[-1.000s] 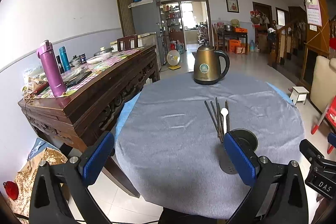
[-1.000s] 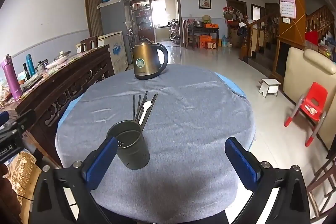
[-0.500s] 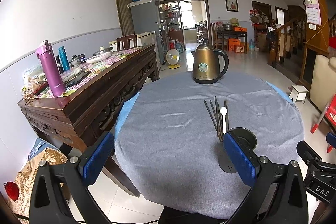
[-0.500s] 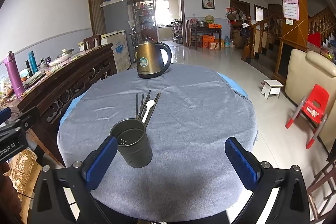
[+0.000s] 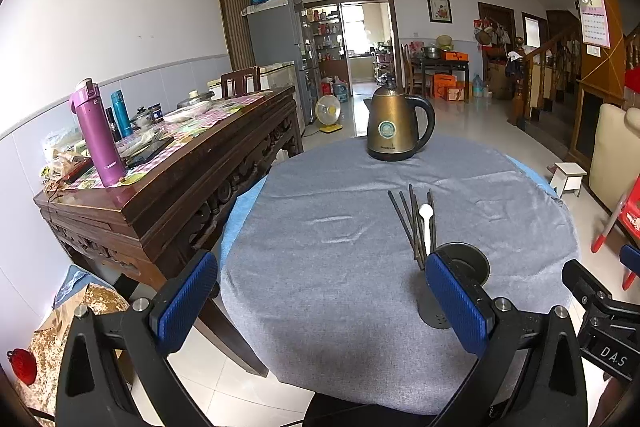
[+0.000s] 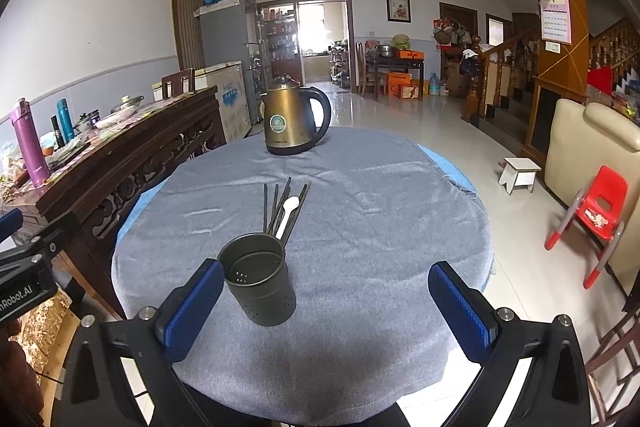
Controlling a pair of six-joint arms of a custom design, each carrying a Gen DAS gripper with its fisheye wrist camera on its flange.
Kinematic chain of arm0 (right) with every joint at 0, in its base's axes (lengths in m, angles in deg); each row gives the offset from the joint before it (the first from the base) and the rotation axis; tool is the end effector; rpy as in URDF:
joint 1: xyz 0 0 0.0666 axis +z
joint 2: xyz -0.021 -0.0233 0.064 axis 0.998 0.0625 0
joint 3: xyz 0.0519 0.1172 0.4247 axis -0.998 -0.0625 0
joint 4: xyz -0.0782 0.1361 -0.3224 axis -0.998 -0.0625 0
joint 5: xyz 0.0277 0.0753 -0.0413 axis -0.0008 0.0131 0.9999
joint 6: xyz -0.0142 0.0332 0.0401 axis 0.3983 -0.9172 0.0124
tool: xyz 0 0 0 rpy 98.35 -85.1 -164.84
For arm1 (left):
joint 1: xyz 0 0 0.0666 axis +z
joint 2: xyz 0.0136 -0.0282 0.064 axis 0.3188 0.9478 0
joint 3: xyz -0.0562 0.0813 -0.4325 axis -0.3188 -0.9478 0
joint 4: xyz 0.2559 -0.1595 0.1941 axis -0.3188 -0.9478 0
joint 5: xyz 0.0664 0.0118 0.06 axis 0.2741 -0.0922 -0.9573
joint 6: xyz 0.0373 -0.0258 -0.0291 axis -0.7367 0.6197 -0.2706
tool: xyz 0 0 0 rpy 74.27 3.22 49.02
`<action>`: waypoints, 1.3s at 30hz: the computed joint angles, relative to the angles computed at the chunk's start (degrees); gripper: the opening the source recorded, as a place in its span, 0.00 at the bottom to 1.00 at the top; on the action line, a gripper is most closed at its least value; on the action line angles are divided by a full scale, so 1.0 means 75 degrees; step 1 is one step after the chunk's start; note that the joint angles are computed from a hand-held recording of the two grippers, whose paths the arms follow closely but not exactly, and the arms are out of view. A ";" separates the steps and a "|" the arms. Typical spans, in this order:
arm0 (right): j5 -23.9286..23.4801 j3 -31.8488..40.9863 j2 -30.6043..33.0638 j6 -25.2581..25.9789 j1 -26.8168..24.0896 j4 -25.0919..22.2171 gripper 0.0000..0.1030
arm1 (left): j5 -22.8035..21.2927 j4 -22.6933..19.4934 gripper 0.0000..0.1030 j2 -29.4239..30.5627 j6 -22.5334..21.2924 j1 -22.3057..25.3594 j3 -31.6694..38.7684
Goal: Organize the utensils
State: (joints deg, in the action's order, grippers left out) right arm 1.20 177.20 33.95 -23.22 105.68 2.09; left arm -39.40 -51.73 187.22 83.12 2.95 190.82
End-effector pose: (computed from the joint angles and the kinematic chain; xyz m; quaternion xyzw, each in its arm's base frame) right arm 0.5323 0.1720 0.6606 0.0774 0.8685 -0.0049 0.4896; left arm 0.5108 -0.1316 0.7058 0.0187 0.8636 0.0639 0.4998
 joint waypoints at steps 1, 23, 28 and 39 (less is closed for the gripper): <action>0.0009 -0.0018 -0.0008 -0.0007 0.0007 -0.0005 1.00 | 0.0005 -0.0012 1.00 0.0004 0.0011 0.0000 0.0000; 0.0002 -0.0079 0.0015 -0.0008 0.0049 -0.0043 1.00 | 0.0066 -0.0226 1.00 0.0112 0.0087 0.0094 0.0156; -0.0021 0.0182 0.0167 0.0027 0.0008 -0.0173 1.00 | 0.0071 -0.0390 1.00 0.0292 0.0147 0.0126 0.0396; -0.0381 0.1781 0.1127 0.0096 -0.0240 -0.1144 1.00 | 0.0226 -0.1321 1.00 0.1243 0.0152 0.0277 0.1765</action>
